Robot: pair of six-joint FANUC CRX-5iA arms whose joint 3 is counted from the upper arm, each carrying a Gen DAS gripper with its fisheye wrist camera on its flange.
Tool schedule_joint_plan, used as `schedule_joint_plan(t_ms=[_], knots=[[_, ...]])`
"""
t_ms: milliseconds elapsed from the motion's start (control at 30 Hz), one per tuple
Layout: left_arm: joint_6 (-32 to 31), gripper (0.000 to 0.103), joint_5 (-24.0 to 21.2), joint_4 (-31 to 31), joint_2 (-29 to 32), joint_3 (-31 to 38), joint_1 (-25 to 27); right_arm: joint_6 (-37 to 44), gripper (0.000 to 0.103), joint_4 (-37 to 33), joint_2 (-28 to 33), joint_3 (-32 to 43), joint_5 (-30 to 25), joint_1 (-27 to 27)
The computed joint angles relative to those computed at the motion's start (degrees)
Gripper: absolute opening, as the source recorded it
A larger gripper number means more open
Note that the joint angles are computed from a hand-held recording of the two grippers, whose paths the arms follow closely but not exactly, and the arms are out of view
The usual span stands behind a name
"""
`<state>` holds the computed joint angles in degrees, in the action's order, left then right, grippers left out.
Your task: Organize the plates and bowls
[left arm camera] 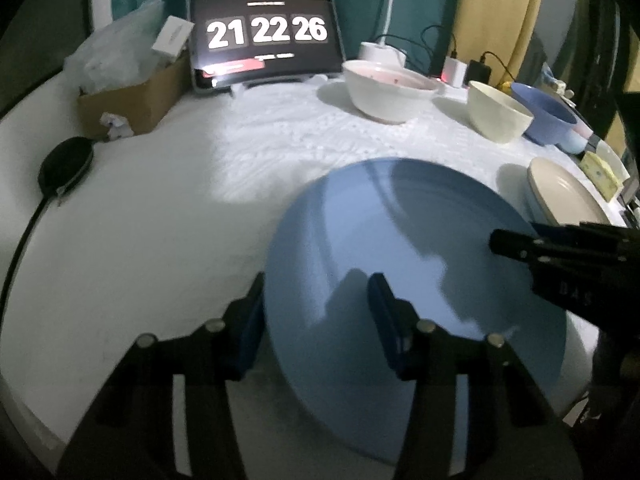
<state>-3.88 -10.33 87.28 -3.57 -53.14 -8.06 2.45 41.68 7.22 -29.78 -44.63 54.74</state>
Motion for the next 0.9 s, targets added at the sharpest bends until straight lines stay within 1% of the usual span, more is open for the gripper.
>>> schedule_joint_plan(t_ms=[67, 167, 300, 367, 633, 900], knots=[[0.26, 0.045, -0.89, -0.27, -0.04, -0.1, 0.54, -0.39, 0.026, 0.2, -0.14, -0.15, -0.12, 0.04], [0.85, 0.044, -0.53, -0.43, -0.01, -0.06, 0.35, -0.57, 0.025, 0.36, -0.14, -0.14, -0.18, 0.1], [3.12, 0.043, -1.65, -3.11, 0.13, 0.3, 1.72, -1.35, 0.021, 1.12, -0.76, -0.8, 0.23, 0.13], [4.06, 0.043, -2.42, -4.09, -0.07, 0.42, 2.38, -1.71, 0.021, 1.6, -1.1, -1.09, 0.62, 0.13], [3.15, 0.043, -2.02, -2.61, -1.87, 0.25, 1.44, -3.46, 0.021, 3.78, -2.7, -1.87, 0.33, 0.3], [3.95, 0.043, -2.47, -2.82, -3.89, 0.09, 0.85, -5.1, 0.021, 5.89, -5.12, -3.31, -0.51, 0.44]])
